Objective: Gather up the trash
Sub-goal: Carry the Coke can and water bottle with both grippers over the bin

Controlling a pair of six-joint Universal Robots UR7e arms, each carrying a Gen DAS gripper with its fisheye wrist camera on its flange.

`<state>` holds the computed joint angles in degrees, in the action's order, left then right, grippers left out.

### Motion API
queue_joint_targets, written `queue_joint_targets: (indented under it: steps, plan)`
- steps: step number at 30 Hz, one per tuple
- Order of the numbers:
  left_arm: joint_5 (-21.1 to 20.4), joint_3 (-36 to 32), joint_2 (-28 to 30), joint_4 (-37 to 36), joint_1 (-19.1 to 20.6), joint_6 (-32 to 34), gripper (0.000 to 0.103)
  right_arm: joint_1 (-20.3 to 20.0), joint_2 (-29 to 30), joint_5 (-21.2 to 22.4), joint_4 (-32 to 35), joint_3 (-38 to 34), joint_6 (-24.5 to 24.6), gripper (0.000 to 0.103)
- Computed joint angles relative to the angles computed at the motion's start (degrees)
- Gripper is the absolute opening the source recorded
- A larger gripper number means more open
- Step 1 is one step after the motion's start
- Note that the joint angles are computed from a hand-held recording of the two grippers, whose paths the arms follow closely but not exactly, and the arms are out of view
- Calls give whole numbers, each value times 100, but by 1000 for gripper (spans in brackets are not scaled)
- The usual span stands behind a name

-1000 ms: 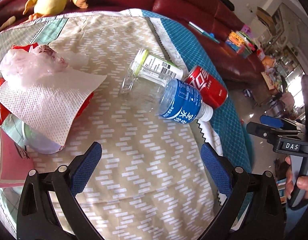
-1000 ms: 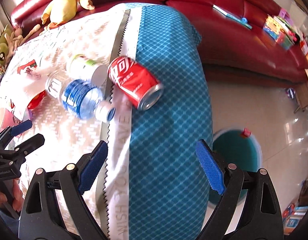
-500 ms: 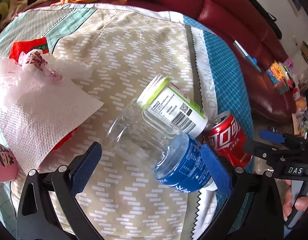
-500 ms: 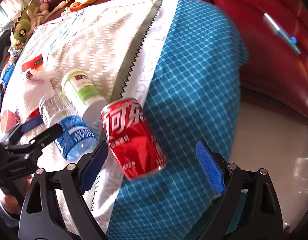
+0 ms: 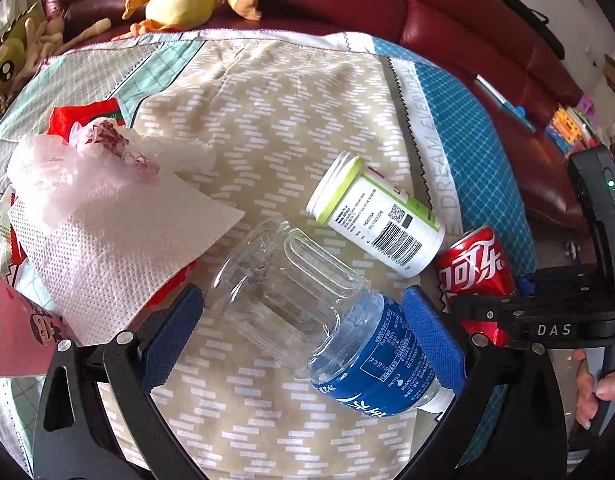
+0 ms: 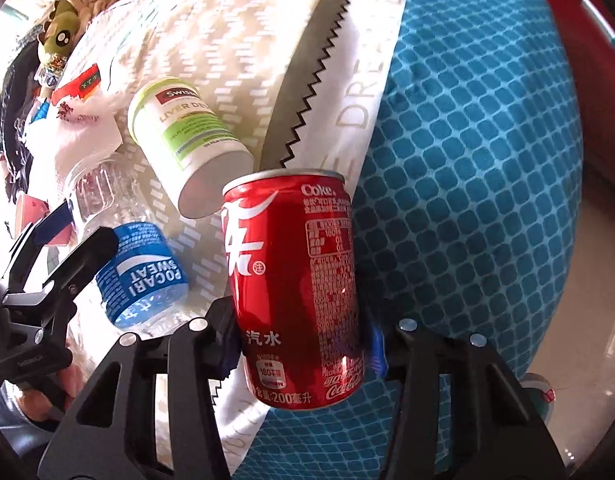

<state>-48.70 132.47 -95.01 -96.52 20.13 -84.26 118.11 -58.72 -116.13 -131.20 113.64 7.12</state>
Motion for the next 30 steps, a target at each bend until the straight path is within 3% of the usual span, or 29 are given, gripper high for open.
queue_joint_targets:
  steps: [5,13,15,19,20,25,30]
  plan:
    - [-141,113,-245,142,-155,-169,100,198,-221,-234,-54,335,548,46]
    - [-268,261,-177,-98,-388,-390,100,489,-905,-253,78,1099,1336,46]
    - [-342,369,-150,-492,-426,-51,100,568,-1055,-224,85,1257,1490,46]
    - [-654,406,162,-1552,-244,1668,100,748,-1518,-167,134,1641,1728,46]
    - [-713,374,193,-1612,-191,1847,100,781,-1621,-113,120,1735,1779,46]
    - [-610,318,-163,-1291,-481,1173,99,963,-2243,-93,243,2223,2001,46]
    - [-806,100,53,-643,-635,175,99,970,-2723,-258,359,2366,1964,46]
